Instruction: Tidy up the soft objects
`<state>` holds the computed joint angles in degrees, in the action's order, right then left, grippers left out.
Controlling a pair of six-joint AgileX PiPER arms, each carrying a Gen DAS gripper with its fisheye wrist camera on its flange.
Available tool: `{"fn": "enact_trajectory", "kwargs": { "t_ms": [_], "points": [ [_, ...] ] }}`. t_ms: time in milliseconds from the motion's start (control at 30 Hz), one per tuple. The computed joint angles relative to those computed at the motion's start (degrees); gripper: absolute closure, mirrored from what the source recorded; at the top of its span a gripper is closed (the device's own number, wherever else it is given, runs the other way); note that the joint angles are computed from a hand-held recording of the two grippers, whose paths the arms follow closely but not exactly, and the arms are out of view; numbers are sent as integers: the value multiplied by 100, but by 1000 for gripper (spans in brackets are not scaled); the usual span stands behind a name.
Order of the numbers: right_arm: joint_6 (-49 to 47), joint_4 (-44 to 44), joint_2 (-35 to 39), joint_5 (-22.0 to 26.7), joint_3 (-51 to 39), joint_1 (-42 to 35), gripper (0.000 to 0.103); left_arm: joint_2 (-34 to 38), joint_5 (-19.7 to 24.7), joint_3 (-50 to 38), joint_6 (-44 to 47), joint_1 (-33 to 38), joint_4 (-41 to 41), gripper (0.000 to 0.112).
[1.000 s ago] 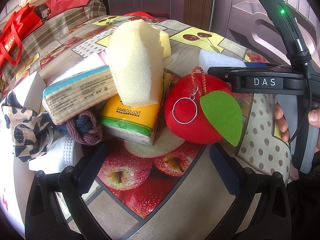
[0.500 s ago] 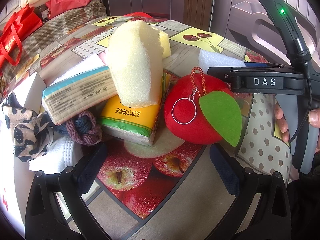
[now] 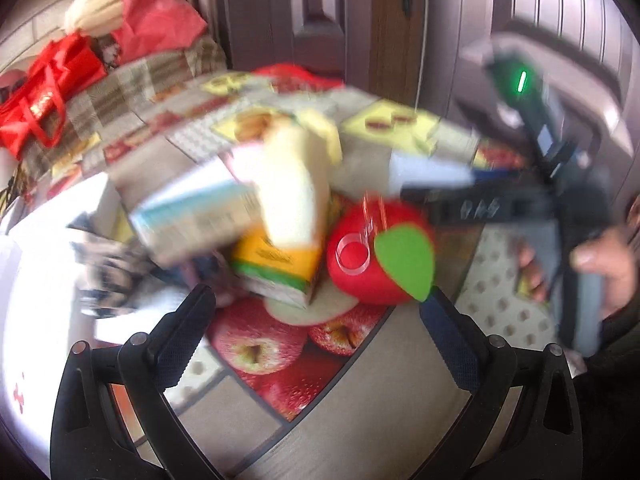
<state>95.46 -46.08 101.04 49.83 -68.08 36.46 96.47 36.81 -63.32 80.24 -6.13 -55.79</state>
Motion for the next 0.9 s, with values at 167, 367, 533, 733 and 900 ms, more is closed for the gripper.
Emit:
{"fn": "enact_trajectory", "kwargs": {
  "t_ms": [167,367,533,733,900],
  "points": [
    [18,-13,-6,-10,11,2,0,-316,1491,-434,301,1748,-835,10],
    [39,-31,-12,-33,31,8,0,-50,2000,-561,330,2648,-67,10],
    [821,-737,-473,-901,739,-13,0,-160,1678,335,610,2219,412,10],
    [2041,-2188,-1427,-1767,1870,38,0,-75,1033,495,263,1737,684,10],
    [1601,-2301,-2006,-1080,2111,276,0,42,916,503,207,1637,893,10]
  ]
}}
